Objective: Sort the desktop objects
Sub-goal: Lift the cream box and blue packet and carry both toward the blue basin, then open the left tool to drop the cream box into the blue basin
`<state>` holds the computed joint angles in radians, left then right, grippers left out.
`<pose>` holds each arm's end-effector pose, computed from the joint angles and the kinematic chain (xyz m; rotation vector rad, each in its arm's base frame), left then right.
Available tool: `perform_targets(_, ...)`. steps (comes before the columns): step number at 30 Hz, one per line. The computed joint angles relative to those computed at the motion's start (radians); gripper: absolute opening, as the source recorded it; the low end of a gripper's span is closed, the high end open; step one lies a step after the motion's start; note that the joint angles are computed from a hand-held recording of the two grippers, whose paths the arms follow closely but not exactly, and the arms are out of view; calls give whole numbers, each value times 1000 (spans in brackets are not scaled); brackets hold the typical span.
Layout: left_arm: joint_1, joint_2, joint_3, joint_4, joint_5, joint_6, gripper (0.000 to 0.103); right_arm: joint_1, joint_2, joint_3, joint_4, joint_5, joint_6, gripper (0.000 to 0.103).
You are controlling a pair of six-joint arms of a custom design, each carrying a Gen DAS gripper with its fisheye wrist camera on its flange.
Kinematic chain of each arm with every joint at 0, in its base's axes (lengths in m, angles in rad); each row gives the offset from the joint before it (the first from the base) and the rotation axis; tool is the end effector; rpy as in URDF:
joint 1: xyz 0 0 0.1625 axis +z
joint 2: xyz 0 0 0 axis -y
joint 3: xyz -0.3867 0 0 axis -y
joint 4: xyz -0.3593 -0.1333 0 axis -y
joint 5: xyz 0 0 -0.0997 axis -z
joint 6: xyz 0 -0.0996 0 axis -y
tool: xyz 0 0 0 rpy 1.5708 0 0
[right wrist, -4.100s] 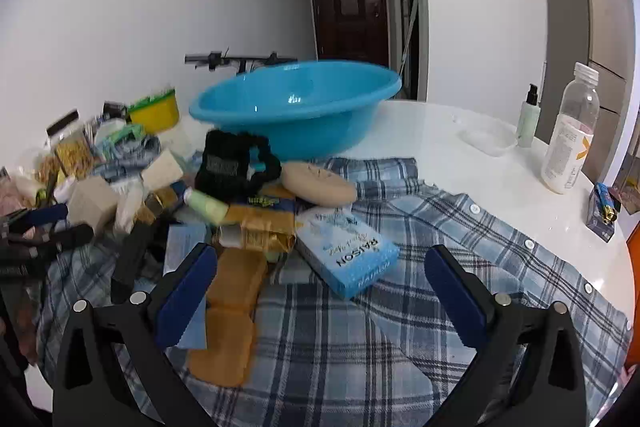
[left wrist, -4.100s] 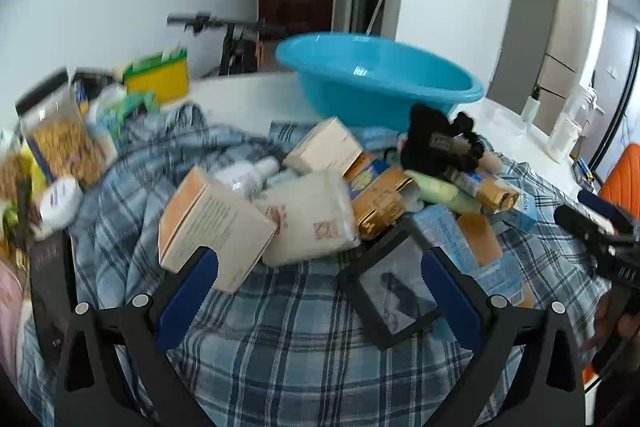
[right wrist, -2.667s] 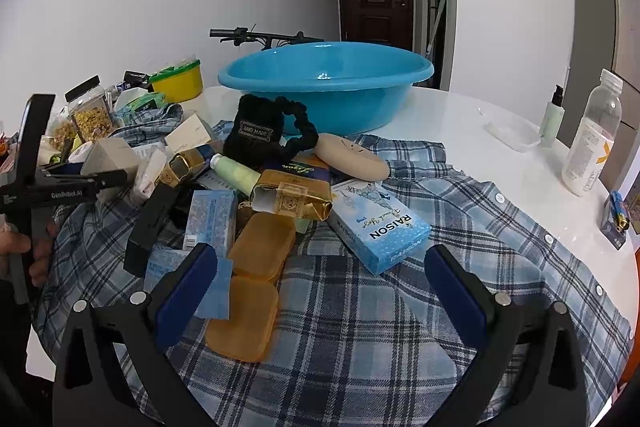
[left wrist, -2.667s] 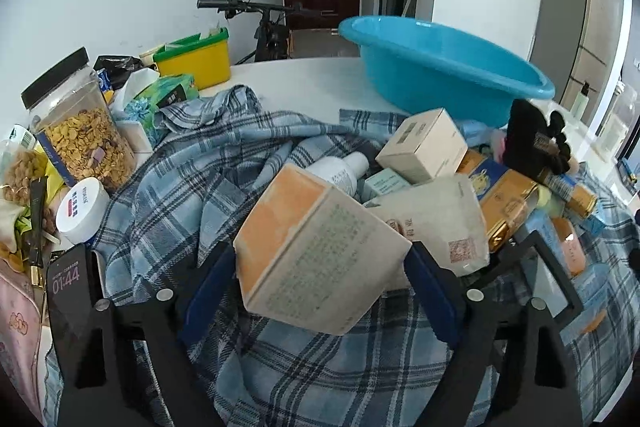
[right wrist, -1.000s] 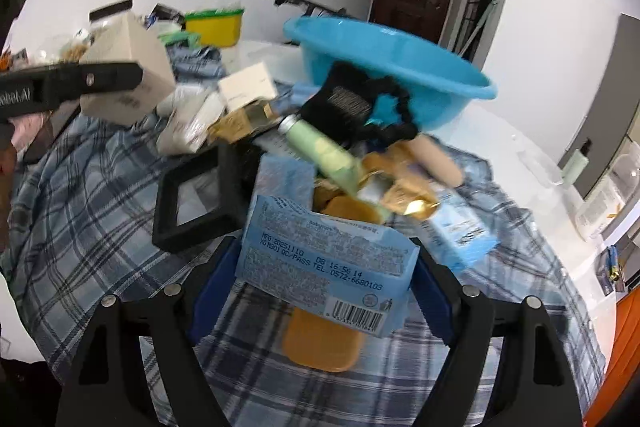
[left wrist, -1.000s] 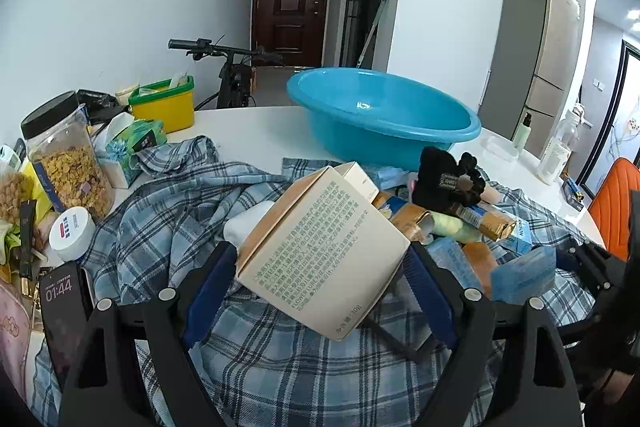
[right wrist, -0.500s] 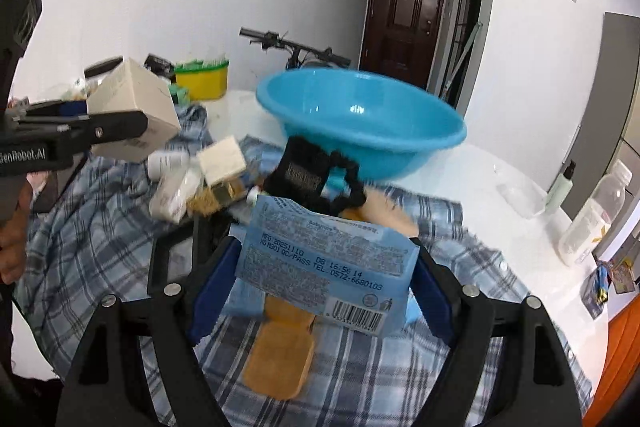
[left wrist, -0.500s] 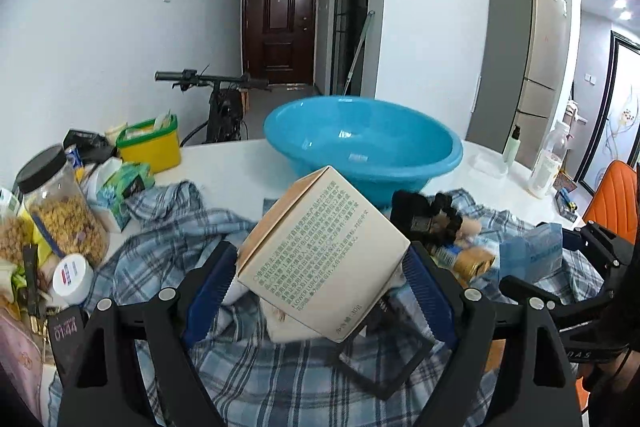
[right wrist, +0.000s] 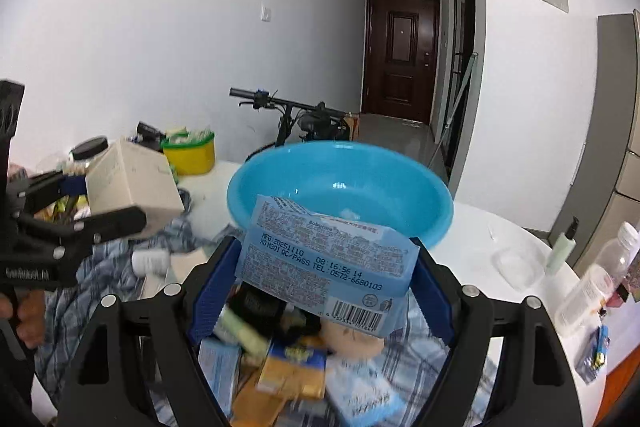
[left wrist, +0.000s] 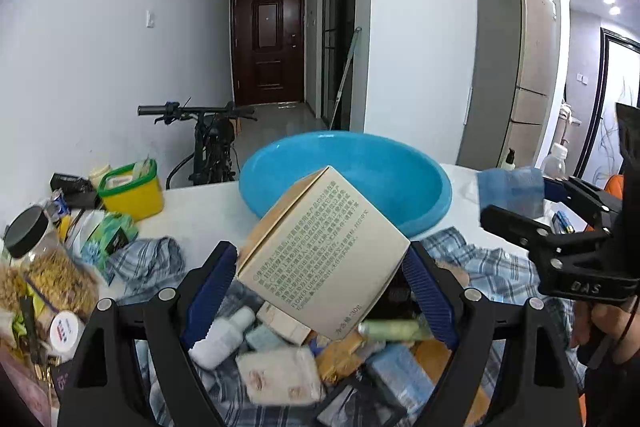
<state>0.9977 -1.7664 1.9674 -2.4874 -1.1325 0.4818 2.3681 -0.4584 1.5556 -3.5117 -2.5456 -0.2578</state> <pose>-0.0755 -0.4408 0.4674 1.1097 2.3308 -0.9870 0.4782 -0.3958 0.0512 0.6325 -2.0891 1.2185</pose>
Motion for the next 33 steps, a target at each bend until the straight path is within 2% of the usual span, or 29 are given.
perform_targets(10,16,214,-133,-130,-11,15,87,-105,39,-148,-49,125,-135,81)
perform_targets(17,72,388,-246,-181,-23,27,87,-187,75,-171,-85,200,-145,81)
perform_targets(19,85,419,-263,-185,-25,30,87,-197,82,-175,-56,186,-127,81)
perform_targets(23,116,453,-273,-195,-60,33,87,-201,100,-184,-49,168,-148,81)
perform_targets(29,121,484,-263,-219,2,75,87,-199,110,-192,-29,157,-159,81)
perform_targets(33,121,480,-256,-218,-11,75,87,-203,111,-196,-24,159,-157,81)
